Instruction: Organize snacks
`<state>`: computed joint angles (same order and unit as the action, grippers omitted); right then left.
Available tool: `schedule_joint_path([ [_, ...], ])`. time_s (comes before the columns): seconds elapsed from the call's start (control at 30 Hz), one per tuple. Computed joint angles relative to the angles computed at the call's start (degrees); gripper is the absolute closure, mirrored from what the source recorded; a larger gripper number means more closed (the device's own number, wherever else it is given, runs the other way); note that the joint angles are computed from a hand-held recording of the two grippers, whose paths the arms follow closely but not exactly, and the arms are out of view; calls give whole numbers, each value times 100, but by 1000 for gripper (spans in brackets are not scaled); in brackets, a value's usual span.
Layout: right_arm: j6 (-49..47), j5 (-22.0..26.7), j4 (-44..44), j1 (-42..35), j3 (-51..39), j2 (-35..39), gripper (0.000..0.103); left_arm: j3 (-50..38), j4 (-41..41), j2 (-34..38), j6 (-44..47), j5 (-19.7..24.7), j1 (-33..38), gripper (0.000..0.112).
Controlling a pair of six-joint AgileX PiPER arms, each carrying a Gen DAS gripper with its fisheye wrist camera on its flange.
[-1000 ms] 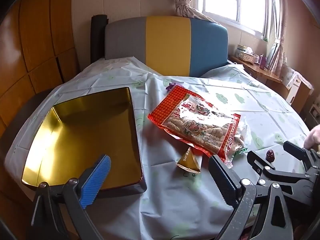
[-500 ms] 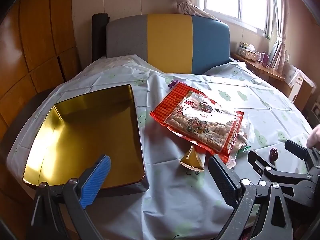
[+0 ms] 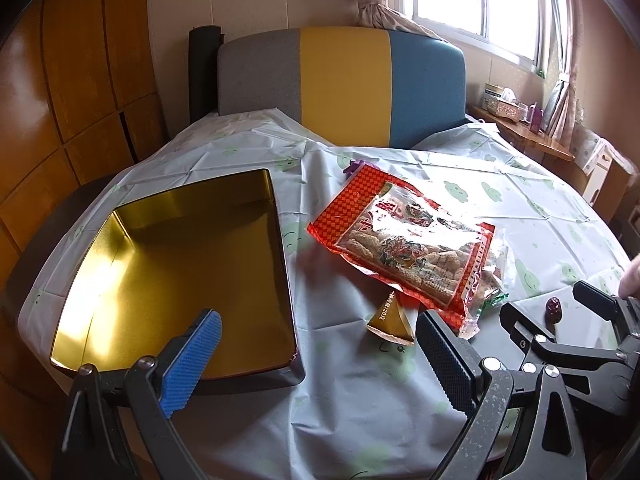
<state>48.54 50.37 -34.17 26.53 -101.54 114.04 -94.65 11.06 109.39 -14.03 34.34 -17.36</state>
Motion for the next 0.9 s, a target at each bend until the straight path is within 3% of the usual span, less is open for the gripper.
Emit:
schedule_joint_path([
  [0.9, -132, -80, 4, -141, -78, -32, 1, 61, 231, -49, -104, 11, -103, 14],
])
